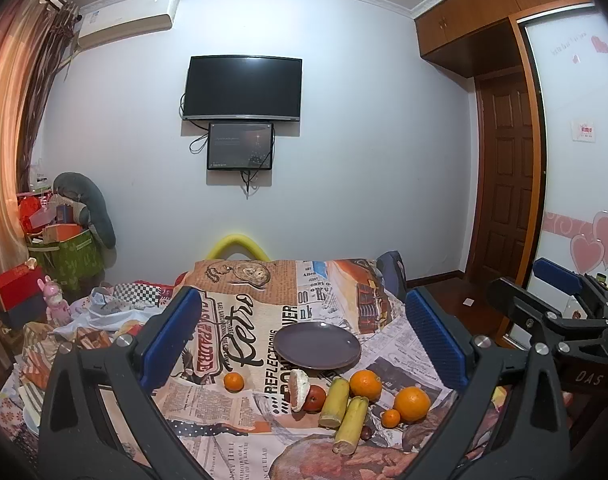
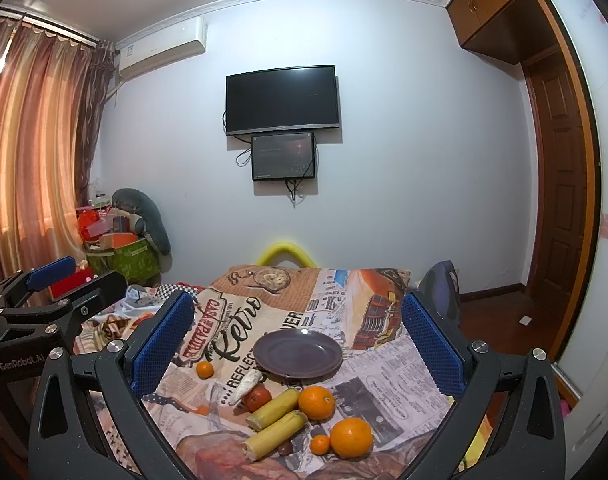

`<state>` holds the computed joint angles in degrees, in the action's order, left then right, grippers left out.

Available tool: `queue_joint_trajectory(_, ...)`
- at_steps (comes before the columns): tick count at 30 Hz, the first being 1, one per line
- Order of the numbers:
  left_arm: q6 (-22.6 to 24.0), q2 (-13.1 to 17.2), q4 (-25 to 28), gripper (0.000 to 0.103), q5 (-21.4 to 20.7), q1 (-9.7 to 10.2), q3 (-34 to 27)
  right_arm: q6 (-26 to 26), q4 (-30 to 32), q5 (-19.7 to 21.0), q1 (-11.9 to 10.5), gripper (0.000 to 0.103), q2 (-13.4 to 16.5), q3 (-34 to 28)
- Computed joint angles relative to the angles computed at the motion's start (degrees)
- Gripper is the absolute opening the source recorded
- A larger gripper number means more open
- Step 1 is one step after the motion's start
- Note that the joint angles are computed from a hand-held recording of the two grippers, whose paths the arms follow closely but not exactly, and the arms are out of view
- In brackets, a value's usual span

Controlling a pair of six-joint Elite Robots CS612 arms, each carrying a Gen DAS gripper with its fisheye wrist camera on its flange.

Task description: Organize fruits

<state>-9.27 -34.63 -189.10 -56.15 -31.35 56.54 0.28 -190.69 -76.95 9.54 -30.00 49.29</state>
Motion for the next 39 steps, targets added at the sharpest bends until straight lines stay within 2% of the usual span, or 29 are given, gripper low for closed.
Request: queue_joint_trajectory(39,0.6,0.2,0.7,0.103,-0.2,-0.02,-0.6,0.7,-0.2,-0.1,-0.1,0.103,0.1,0.0)
